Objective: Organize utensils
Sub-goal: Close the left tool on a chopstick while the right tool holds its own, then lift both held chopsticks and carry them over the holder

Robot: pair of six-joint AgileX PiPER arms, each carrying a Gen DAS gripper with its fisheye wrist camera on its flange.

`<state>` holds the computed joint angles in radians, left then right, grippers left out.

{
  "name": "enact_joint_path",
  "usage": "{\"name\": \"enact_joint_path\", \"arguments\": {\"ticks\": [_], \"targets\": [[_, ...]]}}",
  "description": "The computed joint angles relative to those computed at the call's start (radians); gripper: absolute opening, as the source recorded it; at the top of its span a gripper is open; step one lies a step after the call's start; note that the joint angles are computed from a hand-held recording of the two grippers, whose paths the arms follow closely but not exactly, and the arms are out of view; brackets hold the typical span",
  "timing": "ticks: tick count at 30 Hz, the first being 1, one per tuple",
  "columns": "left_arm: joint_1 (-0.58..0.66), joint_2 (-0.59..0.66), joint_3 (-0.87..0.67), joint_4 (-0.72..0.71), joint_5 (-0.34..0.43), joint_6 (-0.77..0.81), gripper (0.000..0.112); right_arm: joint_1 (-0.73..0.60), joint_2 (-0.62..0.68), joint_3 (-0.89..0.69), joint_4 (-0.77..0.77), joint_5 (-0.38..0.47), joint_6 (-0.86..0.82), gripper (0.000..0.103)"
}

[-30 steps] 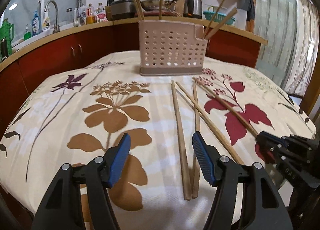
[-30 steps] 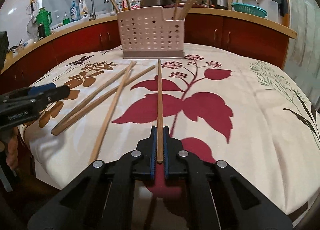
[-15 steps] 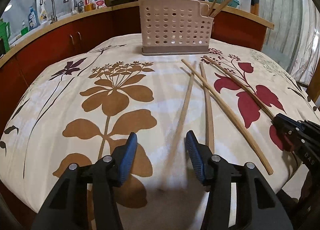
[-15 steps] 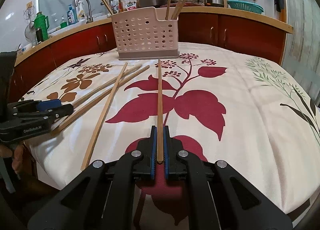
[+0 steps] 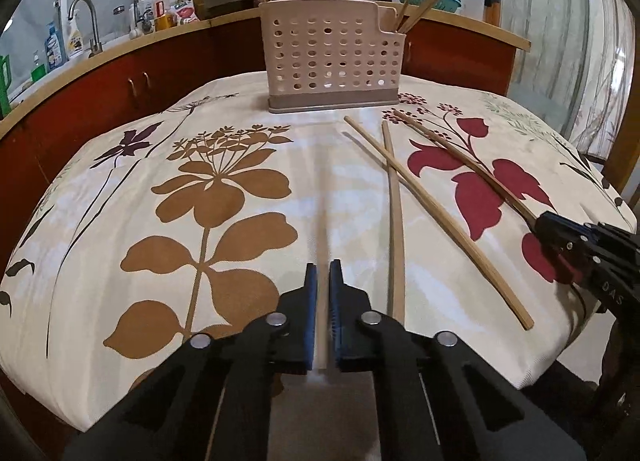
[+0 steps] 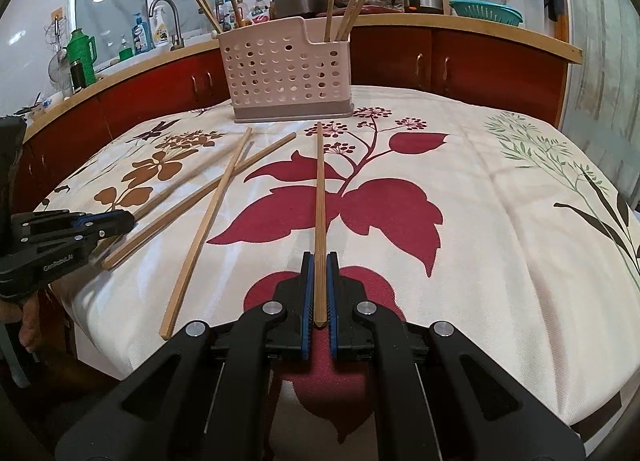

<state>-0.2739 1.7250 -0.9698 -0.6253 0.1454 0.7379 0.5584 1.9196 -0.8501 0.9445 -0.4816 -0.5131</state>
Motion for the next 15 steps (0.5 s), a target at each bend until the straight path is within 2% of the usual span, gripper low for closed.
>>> {"name": "enact_joint_path", "arguments": {"ticks": [11,15], "targets": [[0.012,-0.062,0.036,-0.196,-0.030,0.201,0.007,0.027,-0.040,0.013,0.036,-0.033,-0.047,0.007],[0.021,-0.091,0.042,-0.360,-0.034,0.362,0.007,0.037,-0.067,0.023,0.050,-0.055,-0.063,0.007]]}}
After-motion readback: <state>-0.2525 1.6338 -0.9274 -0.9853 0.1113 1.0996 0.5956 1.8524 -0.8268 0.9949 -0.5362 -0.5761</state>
